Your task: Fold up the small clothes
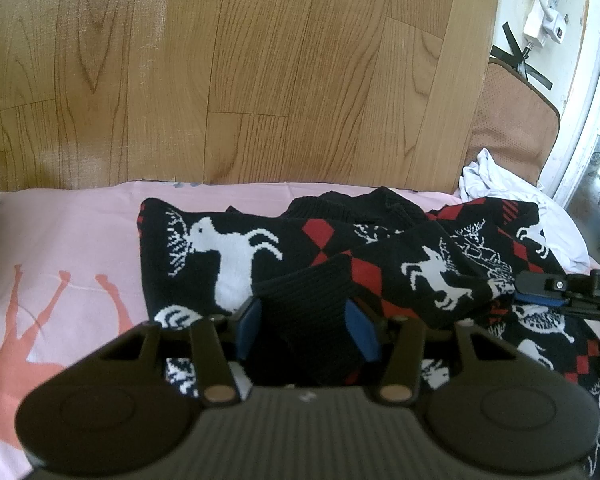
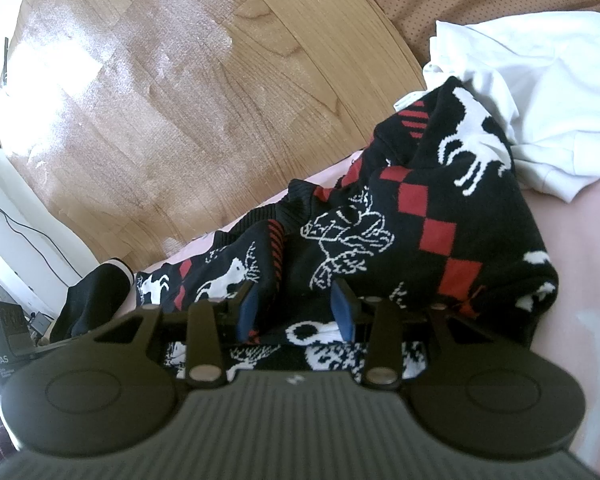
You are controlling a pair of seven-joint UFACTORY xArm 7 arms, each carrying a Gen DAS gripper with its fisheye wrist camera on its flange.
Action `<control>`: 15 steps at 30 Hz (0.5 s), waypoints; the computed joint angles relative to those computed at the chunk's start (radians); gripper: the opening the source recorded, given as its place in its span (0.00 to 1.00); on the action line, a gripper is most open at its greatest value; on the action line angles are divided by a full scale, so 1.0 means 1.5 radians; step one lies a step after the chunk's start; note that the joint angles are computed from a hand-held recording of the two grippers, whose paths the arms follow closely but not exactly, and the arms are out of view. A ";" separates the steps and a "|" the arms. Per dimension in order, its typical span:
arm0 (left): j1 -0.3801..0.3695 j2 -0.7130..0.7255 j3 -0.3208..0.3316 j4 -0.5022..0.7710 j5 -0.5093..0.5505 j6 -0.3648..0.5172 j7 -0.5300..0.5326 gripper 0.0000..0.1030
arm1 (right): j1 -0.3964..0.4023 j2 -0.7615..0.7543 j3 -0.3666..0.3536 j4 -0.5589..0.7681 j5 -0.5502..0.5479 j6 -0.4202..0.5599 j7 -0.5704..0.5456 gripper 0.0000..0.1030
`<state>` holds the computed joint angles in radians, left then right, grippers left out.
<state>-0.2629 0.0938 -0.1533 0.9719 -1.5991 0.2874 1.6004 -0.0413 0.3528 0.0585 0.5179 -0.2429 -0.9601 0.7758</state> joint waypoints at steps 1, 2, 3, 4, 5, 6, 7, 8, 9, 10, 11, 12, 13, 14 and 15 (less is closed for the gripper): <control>0.000 0.000 0.000 0.000 0.000 0.000 0.000 0.46 | 0.000 -0.001 0.000 -0.001 0.000 0.000 0.000 0.42; 0.000 0.000 0.000 0.000 0.000 0.000 0.000 0.46 | 0.005 0.010 0.002 0.011 0.007 0.003 -0.003 0.42; 0.000 0.000 0.000 0.000 0.000 0.000 0.000 0.46 | -0.002 -0.006 0.000 -0.006 -0.003 0.001 0.001 0.42; 0.000 0.000 0.000 0.000 0.000 0.000 0.000 0.46 | -0.003 -0.008 -0.001 -0.007 -0.003 0.001 0.001 0.42; 0.000 0.000 0.000 0.000 0.000 0.000 0.000 0.46 | -0.004 -0.010 -0.001 -0.009 -0.005 0.001 0.002 0.42; 0.000 0.000 0.000 0.000 0.000 0.000 0.000 0.46 | 0.001 0.003 0.001 0.004 0.003 0.001 -0.001 0.42; 0.000 0.000 0.000 0.000 0.000 0.000 0.001 0.46 | -0.004 -0.011 -0.001 -0.009 -0.005 0.001 0.002 0.42; 0.000 0.000 0.000 0.000 0.000 0.000 0.001 0.46 | -0.003 -0.010 -0.001 -0.009 -0.004 0.002 0.002 0.42; 0.000 0.000 0.000 0.000 0.000 0.000 0.001 0.46 | -0.003 -0.009 -0.001 -0.007 -0.004 0.002 0.002 0.42; 0.000 0.000 0.000 0.000 0.000 0.000 0.001 0.46 | -0.002 -0.007 -0.001 -0.005 -0.002 0.002 0.001 0.42; 0.000 0.000 0.000 0.000 0.000 0.000 0.001 0.46 | -0.001 -0.006 -0.001 -0.004 -0.002 0.002 0.001 0.42; 0.000 0.000 0.000 0.000 0.000 0.000 0.001 0.46 | -0.001 -0.005 -0.001 -0.003 -0.001 0.002 0.001 0.42; 0.000 0.000 0.000 0.000 0.000 0.000 0.001 0.46 | 0.000 -0.002 0.000 -0.001 0.000 0.002 0.000 0.42; 0.000 0.000 0.000 0.000 0.000 0.000 0.001 0.46 | 0.003 0.008 0.001 0.009 0.006 0.001 -0.002 0.42; 0.000 0.000 0.000 0.000 0.000 0.000 0.001 0.46 | 0.000 0.000 0.000 0.001 0.001 0.002 0.000 0.42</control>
